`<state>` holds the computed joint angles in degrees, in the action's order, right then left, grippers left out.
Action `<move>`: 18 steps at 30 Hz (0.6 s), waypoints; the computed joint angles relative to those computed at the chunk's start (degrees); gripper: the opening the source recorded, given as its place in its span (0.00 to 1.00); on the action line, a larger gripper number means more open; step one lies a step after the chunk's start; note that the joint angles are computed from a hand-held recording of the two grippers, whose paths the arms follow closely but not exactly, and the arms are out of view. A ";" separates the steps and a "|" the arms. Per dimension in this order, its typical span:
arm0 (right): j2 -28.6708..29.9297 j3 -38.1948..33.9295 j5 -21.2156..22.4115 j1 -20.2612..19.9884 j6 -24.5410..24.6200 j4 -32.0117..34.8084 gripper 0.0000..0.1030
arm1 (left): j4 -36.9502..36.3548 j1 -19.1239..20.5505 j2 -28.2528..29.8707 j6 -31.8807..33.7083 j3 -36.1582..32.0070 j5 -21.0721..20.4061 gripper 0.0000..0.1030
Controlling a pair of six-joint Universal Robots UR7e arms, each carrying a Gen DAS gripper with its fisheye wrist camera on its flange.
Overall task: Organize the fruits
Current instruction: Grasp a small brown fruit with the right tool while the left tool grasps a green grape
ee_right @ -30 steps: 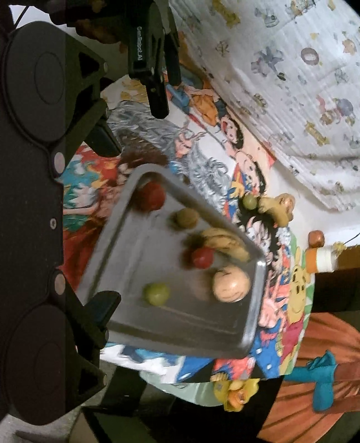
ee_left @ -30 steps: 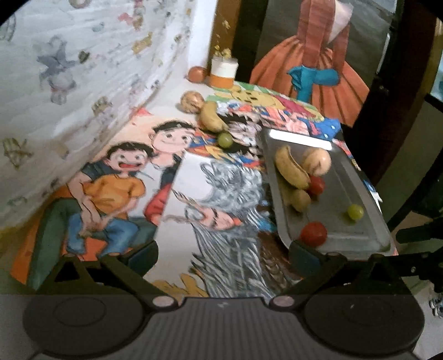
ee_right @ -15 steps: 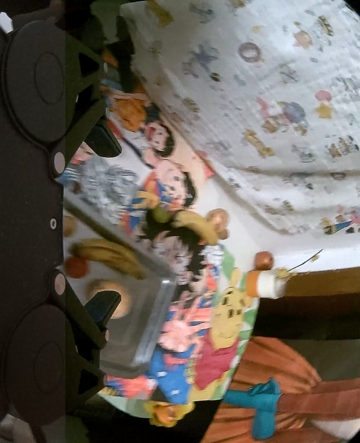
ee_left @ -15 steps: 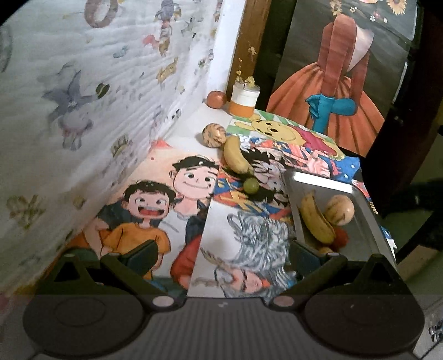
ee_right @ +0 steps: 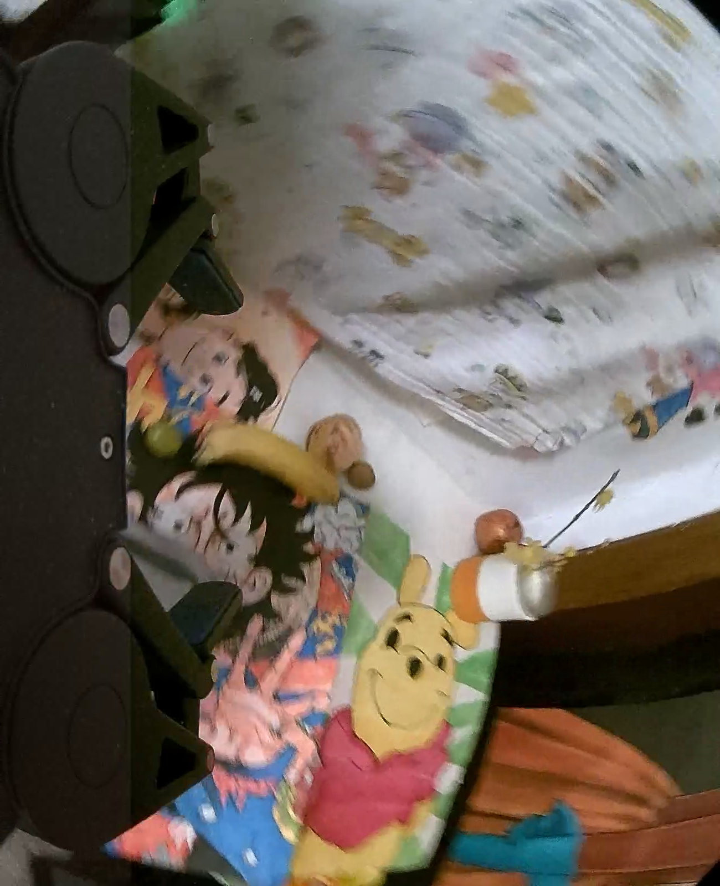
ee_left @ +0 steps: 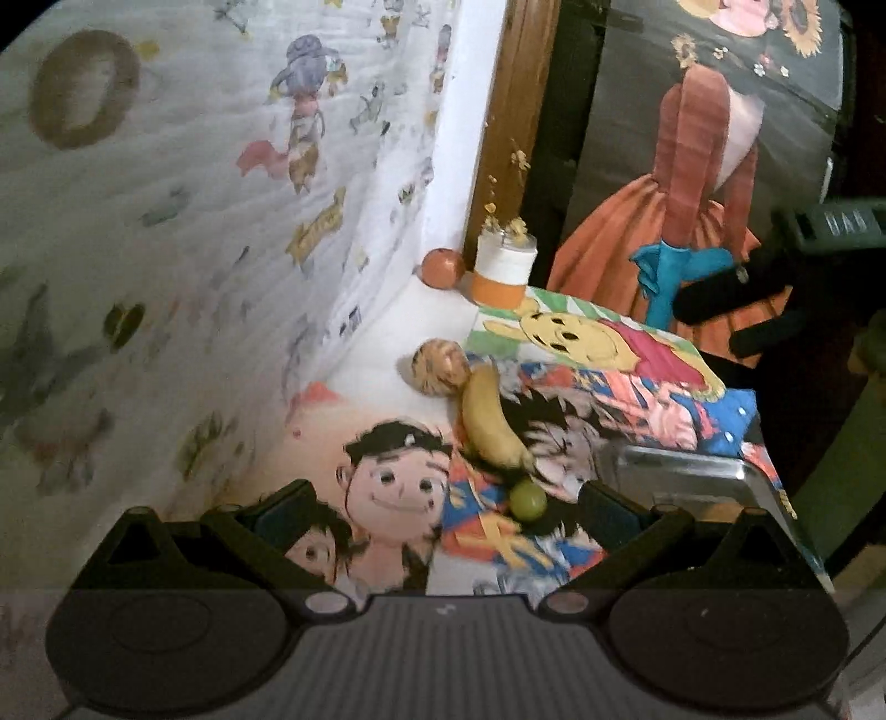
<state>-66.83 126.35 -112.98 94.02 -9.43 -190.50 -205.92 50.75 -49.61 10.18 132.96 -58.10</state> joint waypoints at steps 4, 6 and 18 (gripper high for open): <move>1.91 -5.24 1.02 -0.75 1.38 4.87 0.99 | 1.47 1.57 1.27 1.03 -3.24 -1.29 1.00; 3.43 -7.78 0.56 -0.90 0.56 5.97 0.99 | 1.95 2.22 2.24 1.69 -4.90 -1.34 1.00; 12.92 -21.26 2.53 -5.08 1.77 13.21 0.96 | 4.94 5.96 6.80 1.78 -9.58 -8.17 1.00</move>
<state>-53.91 105.09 -110.46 88.95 -7.67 -177.29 -200.98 56.71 -42.81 11.96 123.39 -66.27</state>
